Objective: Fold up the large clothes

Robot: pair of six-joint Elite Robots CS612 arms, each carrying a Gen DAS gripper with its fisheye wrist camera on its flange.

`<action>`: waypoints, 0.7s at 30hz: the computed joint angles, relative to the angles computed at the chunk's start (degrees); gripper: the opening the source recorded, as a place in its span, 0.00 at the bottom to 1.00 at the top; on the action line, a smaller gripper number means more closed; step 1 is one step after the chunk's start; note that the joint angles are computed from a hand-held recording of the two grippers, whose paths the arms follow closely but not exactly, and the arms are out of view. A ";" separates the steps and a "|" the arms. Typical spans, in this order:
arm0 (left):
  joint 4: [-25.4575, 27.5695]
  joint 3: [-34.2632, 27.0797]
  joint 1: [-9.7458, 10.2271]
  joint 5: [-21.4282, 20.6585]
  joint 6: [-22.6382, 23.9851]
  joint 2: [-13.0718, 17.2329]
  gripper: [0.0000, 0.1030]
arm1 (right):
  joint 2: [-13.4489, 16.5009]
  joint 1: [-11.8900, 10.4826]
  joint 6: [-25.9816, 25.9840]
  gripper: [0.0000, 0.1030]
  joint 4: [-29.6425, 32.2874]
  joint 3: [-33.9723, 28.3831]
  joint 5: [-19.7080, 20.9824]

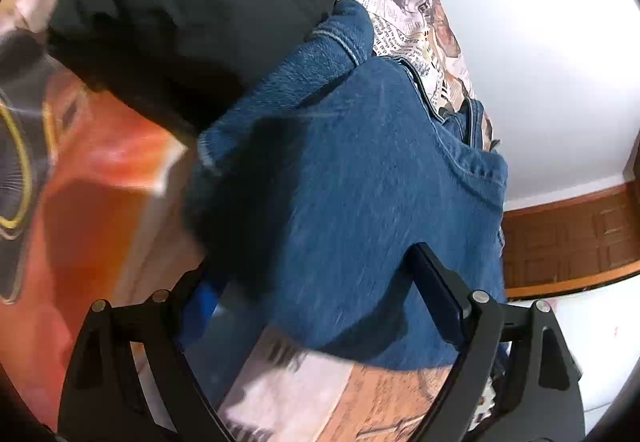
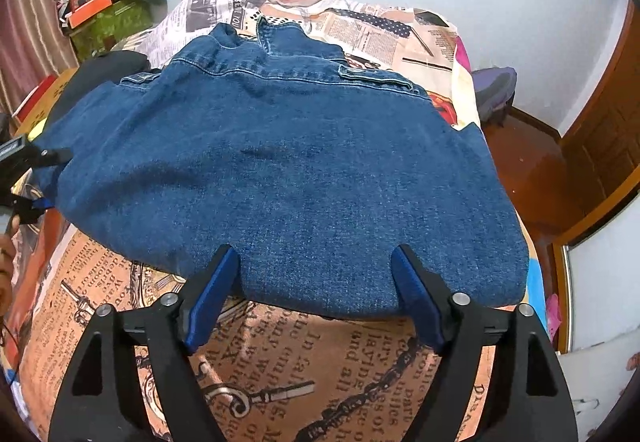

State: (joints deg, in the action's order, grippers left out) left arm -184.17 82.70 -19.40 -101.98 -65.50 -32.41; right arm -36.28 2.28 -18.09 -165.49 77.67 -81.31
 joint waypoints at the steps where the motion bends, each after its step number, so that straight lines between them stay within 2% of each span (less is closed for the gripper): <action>1: -1.00 -0.81 0.11 -0.57 -0.83 0.65 0.85 | 0.03 0.02 0.10 0.77 -0.03 -0.04 -0.02; 3: -2.84 -1.36 -0.02 -0.46 -1.67 1.07 0.71 | 0.08 0.07 0.32 0.78 0.17 -0.20 -0.12; 5: -1.86 -1.20 -0.58 2.02 0.01 0.29 0.65 | 0.02 0.09 0.45 0.78 0.76 -0.38 -0.14; 7: 0.75 -1.27 -1.31 4.74 3.18 -0.67 0.57 | -0.06 0.06 0.76 0.78 1.63 -0.62 -0.02; 9: 3.57 -1.29 -1.91 7.01 7.21 -1.76 0.40 | -0.17 0.05 1.21 0.78 2.49 -0.83 0.18; 10: 4.68 -1.17 -2.20 8.15 8.66 -2.30 0.35 | -0.25 0.02 1.50 0.78 3.13 -1.06 0.34; 11: 6.40 -0.73 -2.89 11.20 10.34 -3.40 0.26 | -0.33 0.00 1.77 0.78 3.59 -1.23 0.52; 12: 7.30 -0.29 -3.62 14.54 11.62 -4.29 0.20 | -0.36 -0.01 2.06 0.78 3.97 -1.43 0.69; 13: 7.56 0.10 -4.46 18.00 13.53 -5.06 0.19 | -0.43 -0.04 2.46 0.78 4.30 -1.60 0.92; 15: 6.66 0.63 -6.13 24.88 17.47 -6.22 0.10 | -0.53 -0.03 3.22 0.78 4.38 -1.85 1.37; 16: 5.70 0.68 -6.53 26.79 18.92 -6.53 0.10 | -0.65 -0.02 3.69 0.78 4.25 -2.02 1.76; 21: -2.87 1.25 -6.54 28.80 17.94 -7.84 0.09 | -1.12 0.40 4.72 0.78 1.10 -2.24 4.52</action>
